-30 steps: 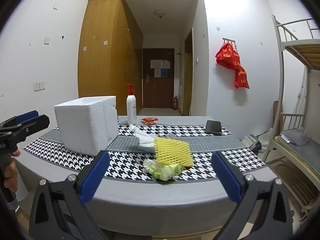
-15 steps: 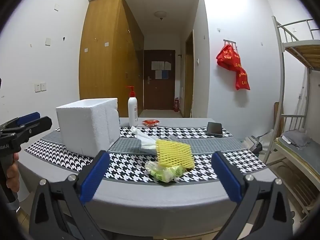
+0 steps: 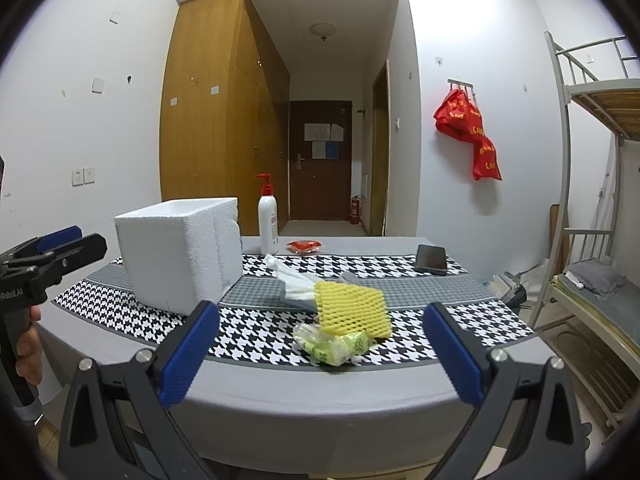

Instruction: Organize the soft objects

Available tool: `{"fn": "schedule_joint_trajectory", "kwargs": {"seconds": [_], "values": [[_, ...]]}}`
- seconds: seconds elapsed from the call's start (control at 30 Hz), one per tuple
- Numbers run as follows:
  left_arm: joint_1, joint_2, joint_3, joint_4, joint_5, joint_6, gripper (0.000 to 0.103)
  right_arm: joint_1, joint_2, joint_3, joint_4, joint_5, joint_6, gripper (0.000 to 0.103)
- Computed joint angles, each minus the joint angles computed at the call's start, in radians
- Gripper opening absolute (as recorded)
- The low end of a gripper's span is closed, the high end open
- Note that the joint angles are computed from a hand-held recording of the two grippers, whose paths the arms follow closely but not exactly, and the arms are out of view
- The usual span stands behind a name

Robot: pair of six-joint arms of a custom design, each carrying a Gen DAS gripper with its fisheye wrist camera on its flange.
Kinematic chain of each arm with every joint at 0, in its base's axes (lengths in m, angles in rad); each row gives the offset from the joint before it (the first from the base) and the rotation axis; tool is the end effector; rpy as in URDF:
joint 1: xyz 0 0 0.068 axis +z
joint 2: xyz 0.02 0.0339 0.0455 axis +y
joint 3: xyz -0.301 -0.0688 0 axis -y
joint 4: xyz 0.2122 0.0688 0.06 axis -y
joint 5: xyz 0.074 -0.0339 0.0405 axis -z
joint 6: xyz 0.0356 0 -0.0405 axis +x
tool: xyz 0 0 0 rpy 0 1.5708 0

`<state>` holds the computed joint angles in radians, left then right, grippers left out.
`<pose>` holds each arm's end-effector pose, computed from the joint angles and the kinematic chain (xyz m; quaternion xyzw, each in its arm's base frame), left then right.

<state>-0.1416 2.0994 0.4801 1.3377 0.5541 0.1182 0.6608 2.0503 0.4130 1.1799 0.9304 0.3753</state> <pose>0.3157 -0.0639 0.1296 0.2626 0.7411 -0.2254 0.5754 0.2466 0.1555 0.1228 0.1267 0.7848 -0.0970 0.5989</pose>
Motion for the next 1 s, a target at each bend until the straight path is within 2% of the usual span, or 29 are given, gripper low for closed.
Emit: {"fn": "schedule_joint_trajectory", "kwargs": {"seconds": [1.0], "values": [[0.002, -0.014, 0.016, -0.043, 0.007, 0.009, 0.102, 0.004, 0.005, -0.003, 0.011, -0.003, -0.006, 0.102]]}}
